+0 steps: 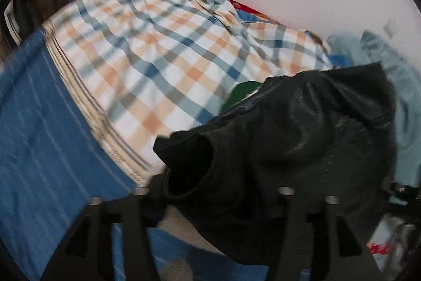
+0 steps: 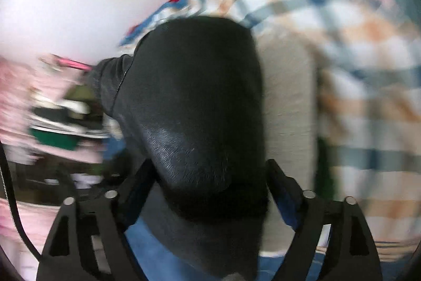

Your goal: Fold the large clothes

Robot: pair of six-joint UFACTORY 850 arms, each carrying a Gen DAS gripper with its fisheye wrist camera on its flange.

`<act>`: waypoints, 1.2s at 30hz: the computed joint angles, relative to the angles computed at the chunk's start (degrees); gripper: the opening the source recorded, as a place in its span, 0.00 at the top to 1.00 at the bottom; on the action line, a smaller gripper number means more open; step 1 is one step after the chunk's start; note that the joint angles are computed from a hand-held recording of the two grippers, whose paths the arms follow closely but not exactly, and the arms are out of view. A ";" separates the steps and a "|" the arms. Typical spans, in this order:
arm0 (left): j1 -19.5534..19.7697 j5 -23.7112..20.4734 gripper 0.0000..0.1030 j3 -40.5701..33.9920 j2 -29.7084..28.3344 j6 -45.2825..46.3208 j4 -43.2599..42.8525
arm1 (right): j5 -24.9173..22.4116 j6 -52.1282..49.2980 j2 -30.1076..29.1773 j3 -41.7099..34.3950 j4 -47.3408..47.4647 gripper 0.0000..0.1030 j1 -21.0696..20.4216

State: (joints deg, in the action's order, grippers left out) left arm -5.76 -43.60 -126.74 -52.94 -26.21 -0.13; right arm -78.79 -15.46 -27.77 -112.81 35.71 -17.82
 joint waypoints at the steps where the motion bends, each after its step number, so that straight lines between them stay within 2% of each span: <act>1: -0.59 -0.06 0.18 0.51 0.59 -0.35 2.85 | 3.05 1.08 1.77 0.80 -4.63 0.12 1.15; 2: -0.85 -0.17 0.12 0.63 0.71 -0.58 4.56 | 5.96 3.06 4.03 2.27 -10.62 0.11 2.66; 3: -1.43 -1.06 0.12 0.49 0.85 -1.24 7.47 | 7.47 5.32 4.61 2.14 -14.45 0.11 4.05; 6: -3.00 -3.73 0.07 0.95 1.86 -1.26 13.66 | 13.32 8.98 11.50 10.54 -26.68 0.10 5.89; 7: -3.32 -3.65 0.03 1.92 2.65 -1.23 14.84 | 13.57 11.37 12.92 11.42 -29.65 0.10 7.22; 9: -4.23 -2.11 0.01 6.08 5.85 -1.88 18.18 | 14.22 14.83 16.61 15.49 -35.70 0.10 9.23; 13: -5.29 -1.62 0.01 11.31 11.01 -1.49 20.91 | 12.55 16.04 23.10 21.08 -38.05 0.10 9.60; 18: -5.77 -0.90 0.01 18.46 19.76 0.88 19.92 | 9.77 21.14 29.89 22.87 -44.02 0.10 12.80; 24: -5.53 -1.60 0.01 24.78 30.08 6.33 15.13 | 2.46 25.04 36.90 19.41 -47.05 0.10 15.40; 29: -5.24 -4.18 0.01 28.27 38.86 10.35 12.63 | -7.00 28.81 40.32 10.84 -50.28 0.10 20.31; 31: -5.11 -5.86 0.01 28.63 41.76 12.43 11.04 | -11.98 31.23 40.56 5.45 -53.31 0.10 24.54; 34: -4.96 -8.08 0.01 28.78 45.60 14.12 9.55 | -20.15 35.68 38.95 -4.13 -59.34 0.10 33.62; 36: -5.05 -9.45 0.01 28.56 47.65 14.19 9.52 | -27.42 38.60 36.07 -13.32 -65.29 0.10 42.57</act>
